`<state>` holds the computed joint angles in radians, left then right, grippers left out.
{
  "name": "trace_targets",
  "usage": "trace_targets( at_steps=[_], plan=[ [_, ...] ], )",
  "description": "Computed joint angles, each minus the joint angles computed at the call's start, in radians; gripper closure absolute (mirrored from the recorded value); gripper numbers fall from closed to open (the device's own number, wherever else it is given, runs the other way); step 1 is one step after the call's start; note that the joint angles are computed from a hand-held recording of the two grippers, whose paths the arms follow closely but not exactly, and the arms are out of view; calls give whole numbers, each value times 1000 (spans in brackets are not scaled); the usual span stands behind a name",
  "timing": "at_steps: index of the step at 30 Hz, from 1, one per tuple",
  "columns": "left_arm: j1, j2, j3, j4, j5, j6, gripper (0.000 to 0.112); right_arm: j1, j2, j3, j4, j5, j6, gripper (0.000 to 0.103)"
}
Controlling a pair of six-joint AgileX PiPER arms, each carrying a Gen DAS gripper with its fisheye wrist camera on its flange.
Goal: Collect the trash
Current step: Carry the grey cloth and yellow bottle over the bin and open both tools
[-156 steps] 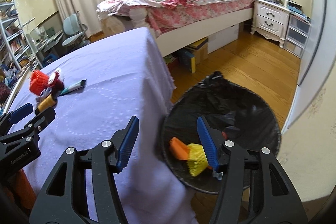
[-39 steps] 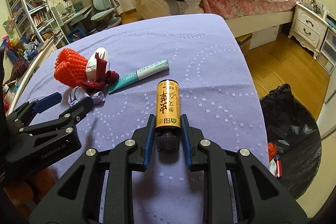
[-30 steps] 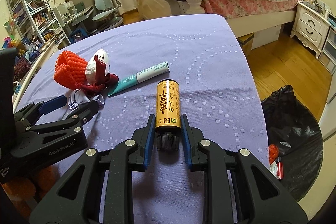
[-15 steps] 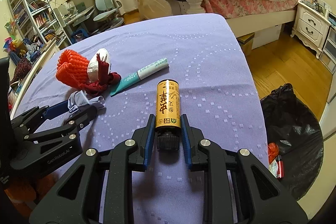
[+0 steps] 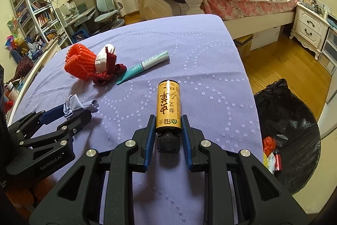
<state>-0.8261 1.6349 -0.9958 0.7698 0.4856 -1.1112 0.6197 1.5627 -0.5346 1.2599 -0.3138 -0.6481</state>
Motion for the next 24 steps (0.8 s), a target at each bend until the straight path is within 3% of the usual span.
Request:
trace_targets(
  at_steps=[17, 24],
  plan=[
    [-123, -51, -13, 133, 25, -166, 50, 143, -240, 138, 289, -164, -197, 80],
    [-191, 19, -112, 121, 27, -140, 50, 96, -383, 220, 388, -203, -292, 80]
  ],
)
